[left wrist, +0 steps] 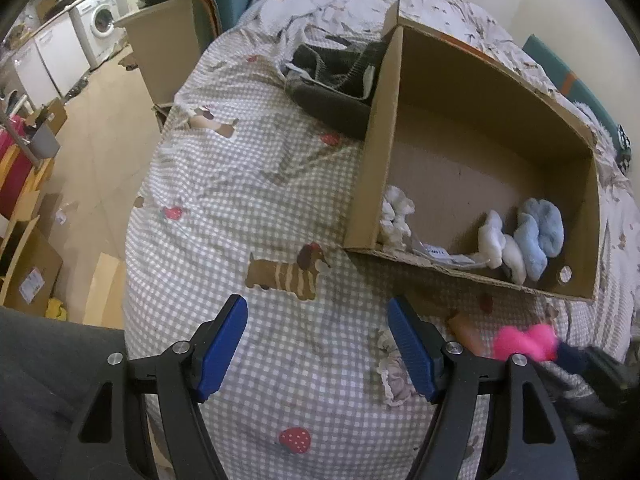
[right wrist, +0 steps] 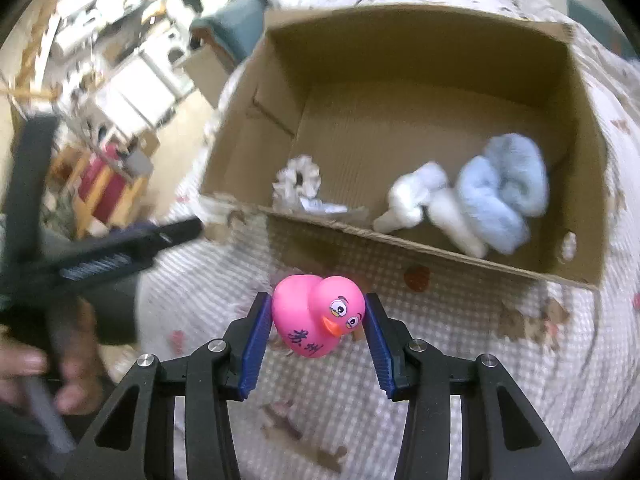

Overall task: Organize soft objects
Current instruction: 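Grasp the lace-trimmed beige scrunchie on the bed with the left gripper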

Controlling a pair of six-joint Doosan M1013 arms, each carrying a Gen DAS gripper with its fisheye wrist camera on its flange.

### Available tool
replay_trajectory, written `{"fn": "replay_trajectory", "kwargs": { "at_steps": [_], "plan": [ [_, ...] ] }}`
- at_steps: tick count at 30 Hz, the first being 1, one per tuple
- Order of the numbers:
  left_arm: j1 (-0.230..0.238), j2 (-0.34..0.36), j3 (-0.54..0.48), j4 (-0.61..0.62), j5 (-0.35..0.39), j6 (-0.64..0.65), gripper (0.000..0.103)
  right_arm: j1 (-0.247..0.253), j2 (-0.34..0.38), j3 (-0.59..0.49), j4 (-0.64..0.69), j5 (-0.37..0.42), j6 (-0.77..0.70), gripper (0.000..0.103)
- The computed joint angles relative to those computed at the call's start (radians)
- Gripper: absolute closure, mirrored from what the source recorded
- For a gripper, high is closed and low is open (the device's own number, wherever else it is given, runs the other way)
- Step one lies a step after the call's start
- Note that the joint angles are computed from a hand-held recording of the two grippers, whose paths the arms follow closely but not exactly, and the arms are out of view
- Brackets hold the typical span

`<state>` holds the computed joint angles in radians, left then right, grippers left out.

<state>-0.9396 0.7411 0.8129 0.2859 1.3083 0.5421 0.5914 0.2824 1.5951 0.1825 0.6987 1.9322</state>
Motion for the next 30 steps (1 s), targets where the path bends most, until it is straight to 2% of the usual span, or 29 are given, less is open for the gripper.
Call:
{"fn": "replay_trajectory", "kwargs": {
  "at_steps": [4, 9, 12, 16, 19, 22, 23, 24, 26, 28, 30],
  "plan": [
    [0.001, 0.021, -0.029, -0.05, 0.02, 0.043, 0.033, -0.021, -0.051, 0.033, 0.026, -0.019, 0.051, 0.054],
    [0.001, 0.061, -0.083, -0.14, 0.048, 0.133, 0.033, -0.031, -0.1, 0.096, 0.024, -0.101, 0.129, 0.054],
    [0.002, 0.098, -0.131, -0.215, 0.073, 0.208, 0.033, -0.035, -0.099, 0.111, 0.007, -0.098, 0.196, 0.054],
    [0.002, 0.154, -0.205, -0.308, 0.12, 0.304, 0.033, -0.041, -0.084, 0.104, 0.008, -0.106, 0.2, 0.054],
    [-0.003, 0.184, -0.248, -0.3, 0.169, 0.327, 0.033, -0.045, -0.085, 0.11, 0.021, -0.126, 0.196, 0.054],
    [-0.006, 0.186, -0.252, -0.285, 0.167, 0.322, 0.033, -0.046, -0.084, 0.112, 0.019, -0.124, 0.196, 0.054],
    [-0.008, 0.183, -0.246, -0.277, 0.16, 0.322, 0.044, -0.046, -0.084, 0.111, 0.02, -0.122, 0.194, 0.054],
    [-0.009, 0.18, -0.242, -0.268, 0.158, 0.325, 0.067, -0.045, -0.083, 0.111, 0.018, -0.122, 0.194, 0.054],
    [-0.006, 0.175, -0.234, -0.281, 0.152, 0.343, 0.084, -0.045, -0.083, 0.11, 0.018, -0.122, 0.193, 0.054],
    [-0.003, 0.161, -0.211, -0.299, 0.12, 0.342, 0.095, -0.045, -0.083, 0.111, 0.019, -0.123, 0.192, 0.054],
    [-0.004, 0.15, -0.197, -0.3, 0.102, 0.341, 0.095, -0.044, -0.081, 0.109, 0.016, -0.121, 0.192, 0.054]
  ]
}}
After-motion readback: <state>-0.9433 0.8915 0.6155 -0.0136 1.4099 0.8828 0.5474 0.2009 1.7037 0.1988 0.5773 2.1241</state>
